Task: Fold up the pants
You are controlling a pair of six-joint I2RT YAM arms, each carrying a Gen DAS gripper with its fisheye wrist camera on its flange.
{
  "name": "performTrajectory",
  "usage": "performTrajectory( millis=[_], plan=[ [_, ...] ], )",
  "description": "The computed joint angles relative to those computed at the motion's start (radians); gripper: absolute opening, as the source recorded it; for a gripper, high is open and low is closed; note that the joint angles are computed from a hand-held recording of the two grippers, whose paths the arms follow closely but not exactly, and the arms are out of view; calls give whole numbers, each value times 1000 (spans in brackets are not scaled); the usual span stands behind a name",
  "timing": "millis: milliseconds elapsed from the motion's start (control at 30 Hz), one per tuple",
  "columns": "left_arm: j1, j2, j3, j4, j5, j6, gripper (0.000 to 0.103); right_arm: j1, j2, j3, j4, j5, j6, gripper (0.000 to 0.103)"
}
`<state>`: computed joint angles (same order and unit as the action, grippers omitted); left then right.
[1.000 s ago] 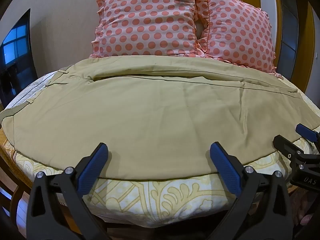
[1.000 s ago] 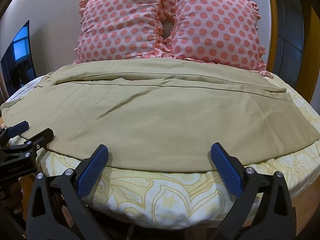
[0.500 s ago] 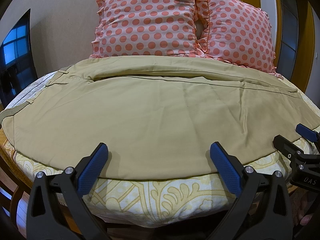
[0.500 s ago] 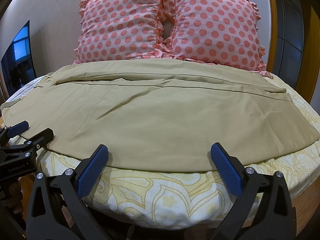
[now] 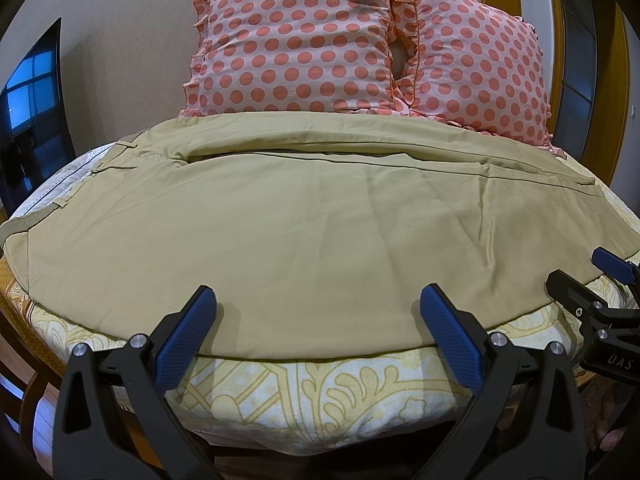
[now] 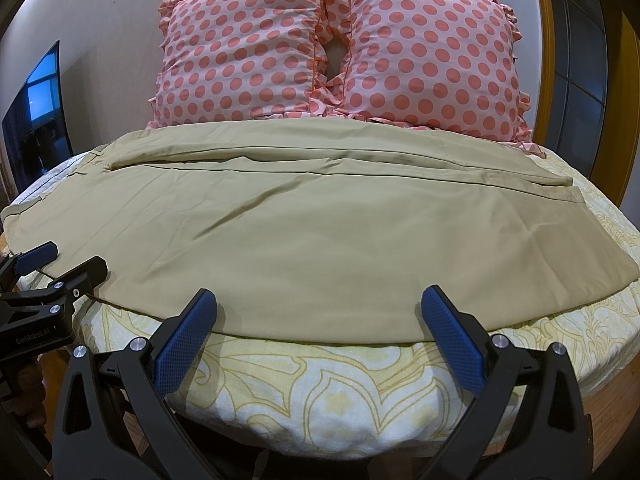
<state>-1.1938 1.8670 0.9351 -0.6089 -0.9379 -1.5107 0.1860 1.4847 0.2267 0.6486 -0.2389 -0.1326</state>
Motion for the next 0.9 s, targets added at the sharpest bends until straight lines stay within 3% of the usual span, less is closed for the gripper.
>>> performTrajectory(
  millis=[900],
  plan=[
    [-1,1,1,-1,-2,-1,101,3,4,-6,13,2,3,102]
  ],
)
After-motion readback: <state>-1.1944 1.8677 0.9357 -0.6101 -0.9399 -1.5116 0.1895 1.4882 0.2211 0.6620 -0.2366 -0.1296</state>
